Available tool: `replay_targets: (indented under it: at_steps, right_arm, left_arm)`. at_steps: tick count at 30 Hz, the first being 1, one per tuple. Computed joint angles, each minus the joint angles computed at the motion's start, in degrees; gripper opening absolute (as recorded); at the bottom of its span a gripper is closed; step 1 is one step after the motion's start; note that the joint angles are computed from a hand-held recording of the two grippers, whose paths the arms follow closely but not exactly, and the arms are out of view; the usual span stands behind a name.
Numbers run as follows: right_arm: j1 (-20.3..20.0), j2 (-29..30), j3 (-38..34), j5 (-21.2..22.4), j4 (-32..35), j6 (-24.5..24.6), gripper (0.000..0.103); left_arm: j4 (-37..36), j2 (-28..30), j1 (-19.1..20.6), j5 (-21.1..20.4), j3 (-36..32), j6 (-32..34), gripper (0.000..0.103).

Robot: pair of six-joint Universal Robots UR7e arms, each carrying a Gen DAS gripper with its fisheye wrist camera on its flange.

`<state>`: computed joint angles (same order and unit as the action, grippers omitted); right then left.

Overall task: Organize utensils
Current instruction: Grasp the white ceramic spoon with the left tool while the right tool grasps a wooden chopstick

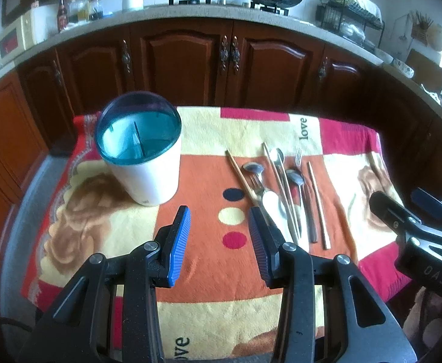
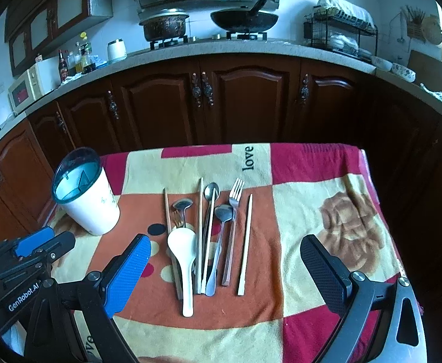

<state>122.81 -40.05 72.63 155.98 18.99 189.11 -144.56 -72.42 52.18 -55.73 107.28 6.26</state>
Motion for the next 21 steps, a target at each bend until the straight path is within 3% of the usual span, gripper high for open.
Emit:
replay_targets:
  at_steps: [5,9,16,21]
  right_arm:
    - [-2.39,-0.85,2.14,-3.56,-0.4,-0.51,0.098]
    - [-4.56,-1.63,3.82,-6.05,-0.59,-0.9,0.089]
    - [-9.19,-5.35,7.89,-12.14,-4.5,-3.02,0.084]
    - [-13.47,-6.73,7.66,-18.64,-3.95,-4.01,0.067]
  left_arm:
    - [1.66,1.64,1.55,-3.87,-1.48,-0.7,0.039]
    - [4.38,3.78,2.54,-6.04,-3.58,-0.71,0.039]
    - [7.64,9.35,4.09,-12.46,-8.45,0.2,0.039]
    - [11.94,14.05,5.54,-14.67,-12.79,-0.68,0.039]
